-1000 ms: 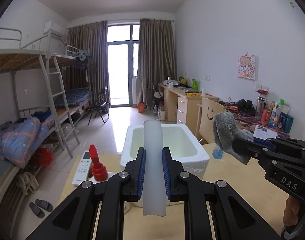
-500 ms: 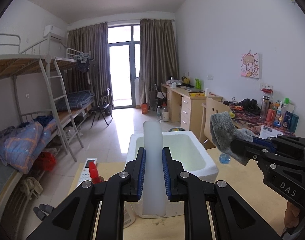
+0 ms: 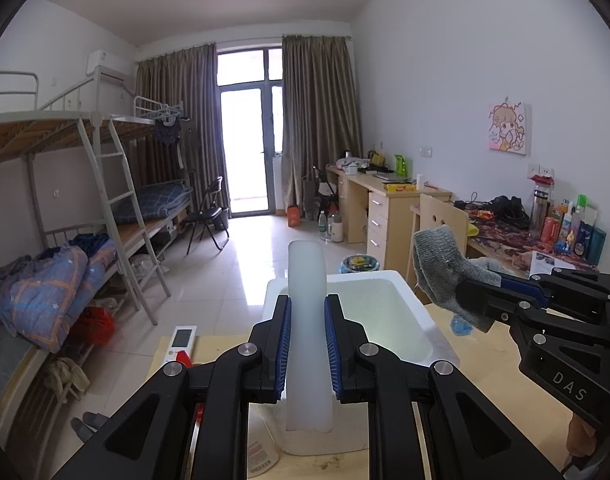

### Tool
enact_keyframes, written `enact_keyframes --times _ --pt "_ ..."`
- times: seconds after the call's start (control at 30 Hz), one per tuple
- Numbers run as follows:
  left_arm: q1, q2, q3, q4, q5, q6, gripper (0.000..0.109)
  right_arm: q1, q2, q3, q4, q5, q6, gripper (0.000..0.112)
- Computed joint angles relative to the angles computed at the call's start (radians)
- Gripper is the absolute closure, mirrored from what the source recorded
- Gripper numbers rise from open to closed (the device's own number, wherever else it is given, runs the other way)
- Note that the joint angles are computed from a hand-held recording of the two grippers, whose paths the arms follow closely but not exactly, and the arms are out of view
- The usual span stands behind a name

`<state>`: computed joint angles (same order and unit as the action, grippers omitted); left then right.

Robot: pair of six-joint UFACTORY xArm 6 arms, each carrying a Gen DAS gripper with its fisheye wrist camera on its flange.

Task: Organize soft objects
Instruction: 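Open the right tool to drop the sock into the foam box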

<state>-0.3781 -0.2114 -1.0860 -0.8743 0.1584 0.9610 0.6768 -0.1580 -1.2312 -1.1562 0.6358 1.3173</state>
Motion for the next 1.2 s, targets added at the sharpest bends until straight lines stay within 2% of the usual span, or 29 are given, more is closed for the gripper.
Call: enact_keyframes --times 0.67,1.2 --pt "0.003 0.042 -0.032 0.002 -0.052 -0.014 0.09 -0.05 0.094 -0.071 0.06 -0.104 -0.091 0.097" --pt "0.008 0.046 -0.028 0.036 -0.062 -0.052 0.09 -0.099 0.16 -0.112 0.213 -0.168 -0.224 0.097"
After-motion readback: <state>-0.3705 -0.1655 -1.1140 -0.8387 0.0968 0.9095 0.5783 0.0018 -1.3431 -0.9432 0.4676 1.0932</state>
